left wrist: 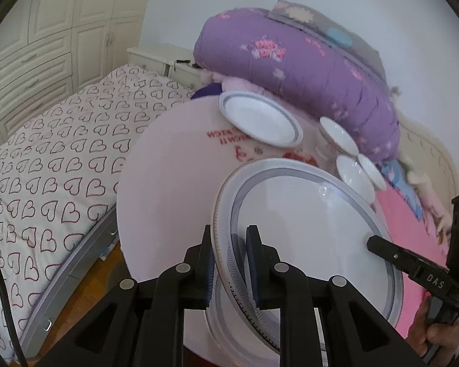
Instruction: Organize plates and bowls
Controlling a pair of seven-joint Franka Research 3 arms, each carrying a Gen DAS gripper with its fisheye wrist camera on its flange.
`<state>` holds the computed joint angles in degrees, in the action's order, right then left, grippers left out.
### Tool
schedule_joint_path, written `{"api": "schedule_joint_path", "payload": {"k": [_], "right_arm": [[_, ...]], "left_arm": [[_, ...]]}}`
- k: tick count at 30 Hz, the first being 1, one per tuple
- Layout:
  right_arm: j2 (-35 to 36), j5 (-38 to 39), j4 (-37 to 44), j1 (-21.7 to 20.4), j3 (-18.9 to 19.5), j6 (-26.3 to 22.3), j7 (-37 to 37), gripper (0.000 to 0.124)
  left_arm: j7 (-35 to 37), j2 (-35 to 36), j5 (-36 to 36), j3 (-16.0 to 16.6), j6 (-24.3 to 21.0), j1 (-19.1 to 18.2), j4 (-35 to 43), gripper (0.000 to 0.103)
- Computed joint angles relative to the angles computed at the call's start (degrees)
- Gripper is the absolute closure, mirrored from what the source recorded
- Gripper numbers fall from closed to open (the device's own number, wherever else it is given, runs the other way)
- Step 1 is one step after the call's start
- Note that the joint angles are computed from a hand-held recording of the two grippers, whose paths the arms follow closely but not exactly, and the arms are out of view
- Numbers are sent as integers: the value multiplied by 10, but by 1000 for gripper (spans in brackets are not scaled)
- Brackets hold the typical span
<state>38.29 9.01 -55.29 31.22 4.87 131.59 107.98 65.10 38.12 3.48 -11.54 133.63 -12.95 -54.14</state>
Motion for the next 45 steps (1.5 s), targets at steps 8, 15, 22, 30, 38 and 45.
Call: {"api": "schedule_joint_path", "payload": {"k": [8, 15, 22, 30, 38, 45], "right_arm": [[-45, 17, -99, -7, 9, 31, -8, 106], [-52, 18, -125, -8, 10, 35, -9, 106], [-51, 7, -124, -5, 6, 26, -6, 106], [-33, -4, -89, -2, 5, -9, -14, 105], [-17, -16, -54, 3, -1, -42, -24, 102], [-5, -27, -26, 8, -5, -69, -30, 102]], "left_arm": [[-1, 15, 18, 6, -35, -18, 20, 87], [0, 29, 28, 9, -37, -24, 27, 87], [6, 51, 35, 14, -42, -30, 51, 86], [7, 46, 51, 19, -32, -34, 29, 82], [22, 89, 47, 18, -72, -42, 96, 79], [31, 99, 40, 20, -80, -41, 111, 79]]}}
